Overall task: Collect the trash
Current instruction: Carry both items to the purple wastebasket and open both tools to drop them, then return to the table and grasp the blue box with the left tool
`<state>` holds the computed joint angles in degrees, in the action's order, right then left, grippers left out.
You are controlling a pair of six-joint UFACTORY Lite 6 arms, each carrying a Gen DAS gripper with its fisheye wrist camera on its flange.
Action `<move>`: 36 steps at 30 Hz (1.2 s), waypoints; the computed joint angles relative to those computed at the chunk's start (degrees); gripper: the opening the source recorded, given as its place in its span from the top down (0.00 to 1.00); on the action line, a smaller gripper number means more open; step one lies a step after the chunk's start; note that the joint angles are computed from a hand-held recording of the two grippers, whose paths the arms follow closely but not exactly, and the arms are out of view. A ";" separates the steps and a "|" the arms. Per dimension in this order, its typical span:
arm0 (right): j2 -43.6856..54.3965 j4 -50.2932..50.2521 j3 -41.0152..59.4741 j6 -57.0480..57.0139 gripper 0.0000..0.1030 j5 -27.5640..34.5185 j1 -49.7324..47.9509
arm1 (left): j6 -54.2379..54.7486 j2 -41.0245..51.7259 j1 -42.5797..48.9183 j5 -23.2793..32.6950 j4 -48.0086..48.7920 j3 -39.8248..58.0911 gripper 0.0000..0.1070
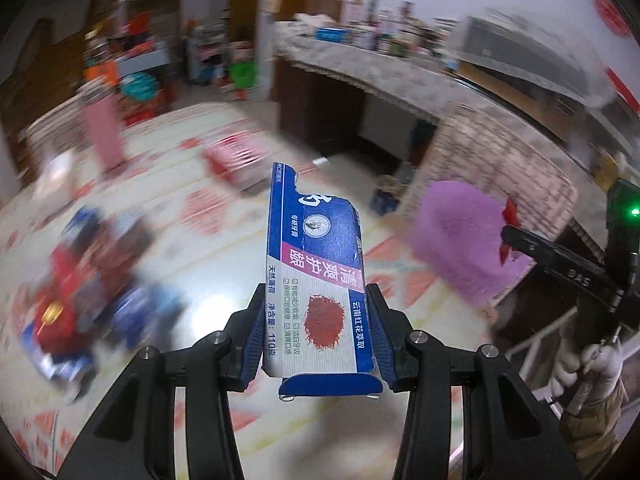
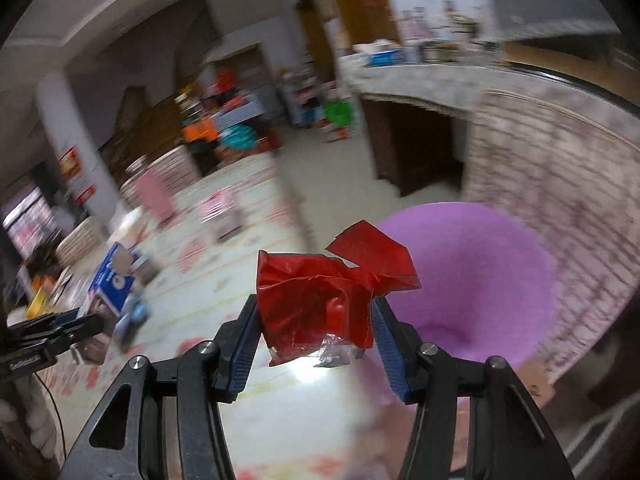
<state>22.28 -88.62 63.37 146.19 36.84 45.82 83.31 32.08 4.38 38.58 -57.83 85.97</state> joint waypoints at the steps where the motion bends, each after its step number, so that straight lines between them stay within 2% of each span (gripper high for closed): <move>1: -2.13 -1.04 -2.92 1.81 0.43 -0.06 -1.07 | -0.49 -0.01 -1.69 -0.21 0.02 0.26 0.58; 5: -10.12 -6.39 -13.47 8.79 0.43 -1.61 -5.92 | -8.43 4.94 -11.25 0.51 3.96 8.25 0.58; 9: -13.91 -10.13 -18.76 12.28 0.43 -2.33 -9.17 | -19.65 14.59 -19.01 4.06 9.81 22.74 0.58; 13: -14.97 -12.74 -21.07 13.85 0.42 -2.88 -12.72 | -29.28 27.41 -25.00 8.72 15.78 41.59 0.57; 14: -14.90 -13.62 -21.50 14.58 0.41 -2.96 -13.58 | -30.78 29.05 -25.90 8.36 16.93 43.86 0.55; 15: -14.68 -13.86 -21.72 14.89 0.40 -2.90 -14.21 | -32.47 30.21 -26.68 7.93 18.31 45.48 0.46; 16: -14.52 -14.25 -22.00 15.43 0.37 -2.89 -14.56 | -32.68 30.54 -26.78 7.82 18.45 45.79 0.42; 17: -14.46 -15.48 -22.47 16.89 0.31 -3.03 -15.03 | -31.57 29.83 -26.53 7.39 17.28 44.40 0.35; 18: -14.45 -16.88 -23.01 18.68 0.25 -2.94 -15.34 | -30.45 28.63 -26.31 6.42 16.24 42.29 0.32; 22: -14.40 -20.92 -24.50 23.86 0.23 -2.91 -16.35 | -27.54 24.77 -24.84 4.00 14.41 36.08 0.31; 26: -12.88 -20.81 -23.96 25.34 0.23 -1.97 -15.10 | -21.00 17.36 -22.05 0.29 10.30 24.54 0.30; 29: -10.65 -15.93 -20.89 20.19 0.22 -0.71 -12.82 | -17.04 12.55 -19.85 -2.27 7.71 17.26 0.30; 32: -8.22 -10.61 -17.11 14.37 0.14 2.10 -9.39 | -11.46 6.55 -16.76 -5.52 4.12 8.14 0.30; 36: -3.55 2.54 -7.74 -0.07 0.13 6.25 -4.48 | -1.60 -0.27 -11.72 -8.48 -2.37 -1.71 0.30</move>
<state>18.73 -86.08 55.63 146.12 43.09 41.35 81.70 31.80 -7.34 30.11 -60.20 84.27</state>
